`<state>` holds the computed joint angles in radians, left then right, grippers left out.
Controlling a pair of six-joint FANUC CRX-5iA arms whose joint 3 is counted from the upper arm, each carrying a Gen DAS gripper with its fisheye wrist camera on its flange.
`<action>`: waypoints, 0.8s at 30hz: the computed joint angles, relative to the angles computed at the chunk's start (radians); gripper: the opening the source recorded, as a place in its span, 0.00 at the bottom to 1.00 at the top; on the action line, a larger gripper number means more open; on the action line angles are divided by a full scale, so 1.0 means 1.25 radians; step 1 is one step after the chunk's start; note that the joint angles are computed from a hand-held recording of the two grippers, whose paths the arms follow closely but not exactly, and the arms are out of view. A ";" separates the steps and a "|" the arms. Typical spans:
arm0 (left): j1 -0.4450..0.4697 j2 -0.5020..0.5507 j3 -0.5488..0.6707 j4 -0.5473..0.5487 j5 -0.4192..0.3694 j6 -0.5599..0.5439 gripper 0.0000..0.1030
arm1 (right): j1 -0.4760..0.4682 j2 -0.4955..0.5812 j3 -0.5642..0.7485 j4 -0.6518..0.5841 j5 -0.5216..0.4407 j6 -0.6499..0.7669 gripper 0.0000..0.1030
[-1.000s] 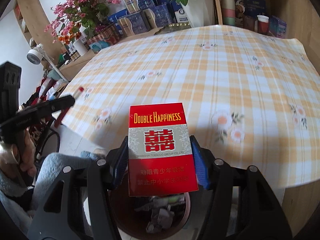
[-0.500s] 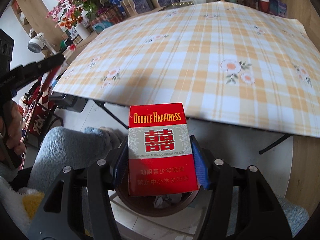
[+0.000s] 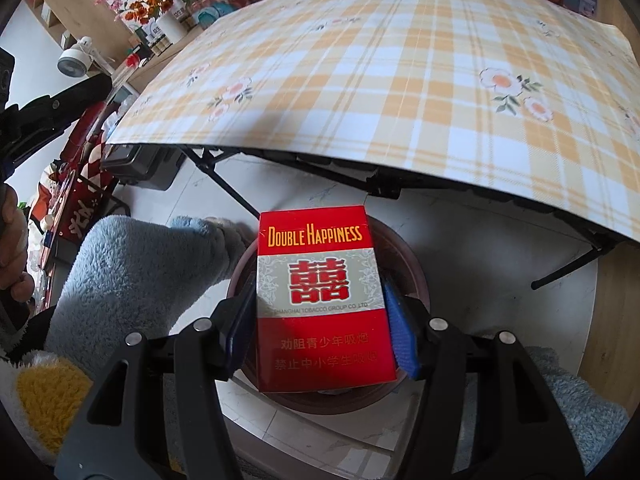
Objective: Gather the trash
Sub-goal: 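Open the right gripper to drop the cigarette box into the bin, then open the left gripper to drop the lighter into the bin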
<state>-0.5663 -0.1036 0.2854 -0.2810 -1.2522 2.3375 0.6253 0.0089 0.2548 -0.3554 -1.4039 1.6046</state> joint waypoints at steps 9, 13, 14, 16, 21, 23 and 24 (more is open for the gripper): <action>0.007 0.010 -0.022 0.032 0.002 -0.013 0.21 | 0.016 -0.017 -0.018 0.053 0.065 -0.015 0.82; 0.006 0.016 -0.031 0.048 0.005 -0.022 0.21 | 0.025 -0.035 -0.034 0.101 0.121 -0.039 0.91; 0.006 0.019 -0.034 0.054 0.005 -0.027 0.21 | 0.027 -0.037 -0.036 0.112 0.130 -0.044 0.92; 0.004 0.024 -0.037 0.061 0.004 -0.032 0.21 | 0.031 -0.042 -0.042 0.136 0.150 -0.053 0.93; 0.015 0.042 -0.058 0.102 0.005 -0.069 0.21 | 0.026 -0.043 -0.049 0.182 0.184 -0.074 0.94; 0.013 0.050 -0.064 0.108 0.004 -0.074 0.21 | 0.024 -0.044 -0.051 0.192 0.192 -0.082 0.94; 0.014 0.057 -0.066 0.114 0.003 -0.079 0.21 | 0.023 -0.046 -0.053 0.196 0.196 -0.086 0.94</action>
<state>-0.5493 -0.0329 0.2027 -0.1387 -1.2485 2.2387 0.6536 -0.0487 0.1881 -0.1100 -1.1591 1.4973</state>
